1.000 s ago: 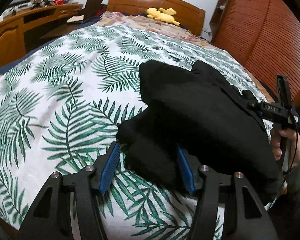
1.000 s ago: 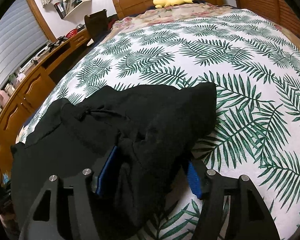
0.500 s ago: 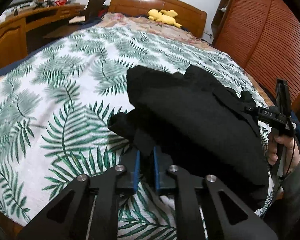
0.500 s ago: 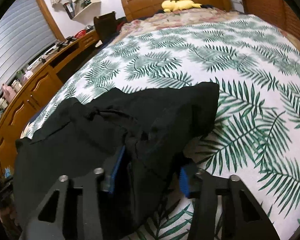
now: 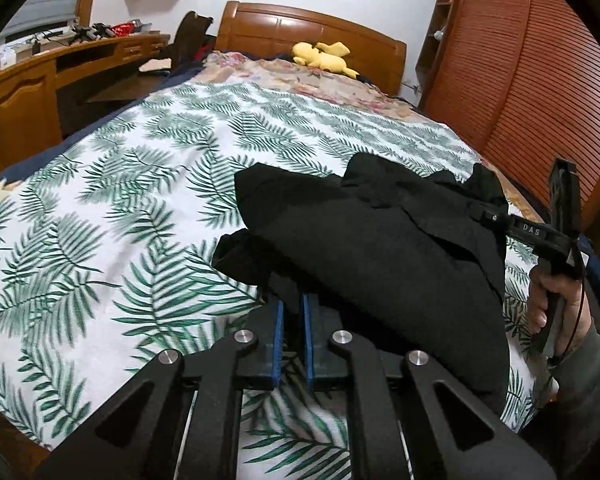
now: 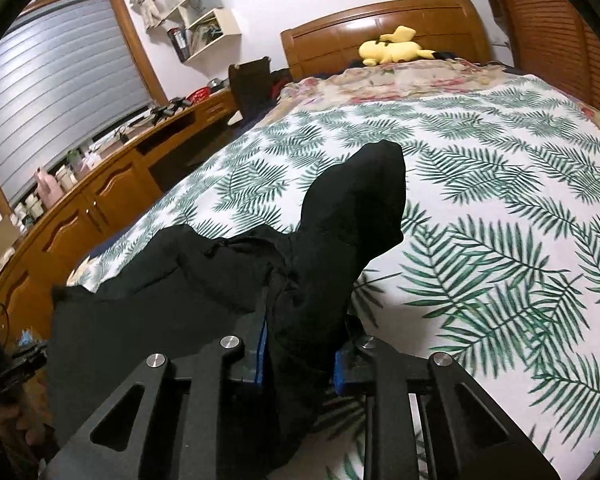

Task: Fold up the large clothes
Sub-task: 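Lift the folded coat with the right tool and carry it off the bed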

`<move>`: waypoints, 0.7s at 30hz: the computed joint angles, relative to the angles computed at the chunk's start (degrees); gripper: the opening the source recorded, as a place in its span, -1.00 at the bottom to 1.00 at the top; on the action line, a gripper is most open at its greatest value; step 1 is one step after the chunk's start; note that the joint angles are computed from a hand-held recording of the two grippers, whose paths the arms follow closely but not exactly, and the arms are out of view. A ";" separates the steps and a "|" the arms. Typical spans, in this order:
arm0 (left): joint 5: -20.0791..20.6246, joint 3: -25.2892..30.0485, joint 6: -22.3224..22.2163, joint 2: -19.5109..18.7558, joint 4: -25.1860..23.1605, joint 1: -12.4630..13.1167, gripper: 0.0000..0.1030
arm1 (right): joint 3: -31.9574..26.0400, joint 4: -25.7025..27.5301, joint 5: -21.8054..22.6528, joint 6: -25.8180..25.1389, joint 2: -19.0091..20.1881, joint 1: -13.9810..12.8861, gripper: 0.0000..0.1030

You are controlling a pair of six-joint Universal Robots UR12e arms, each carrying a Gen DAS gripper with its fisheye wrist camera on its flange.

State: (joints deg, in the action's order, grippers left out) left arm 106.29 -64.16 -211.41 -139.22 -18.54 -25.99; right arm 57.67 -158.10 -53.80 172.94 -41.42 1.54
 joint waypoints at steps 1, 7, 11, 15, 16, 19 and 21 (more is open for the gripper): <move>0.34 -0.42 0.18 0.24 0.26 -0.02 -0.83 | -0.37 0.42 -0.26 -0.40 0.28 0.16 -0.54; 1.50 -2.24 1.15 1.07 1.59 -0.25 -0.83 | -3.16 3.19 -1.09 -1.85 1.59 0.97 -0.54; 1.94 -3.53 1.69 1.34 3.05 -0.27 -0.83 | -4.35 3.71 -1.37 -2.71 2.30 1.44 -0.54; 1.56 -4.30 2.13 1.39 4.57 -0.19 -0.83 | -5.11 4.04 -1.18 -2.02 2.72 1.47 -0.54; 1.56 -4.48 2.45 1.42 5.19 -0.21 -0.83 | -4.83 3.51 -1.05 -1.99 2.59 1.47 -0.56; 2.20 -5.20 3.31 1.71 6.92 -0.33 -0.83 | -3.13 1.50 0.08 -2.97 1.71 1.42 -0.59; 2.00 -6.57 3.71 2.35 8.91 -0.15 -0.83 | -0.76 -0.67 1.39 -4.88 0.54 1.28 -0.60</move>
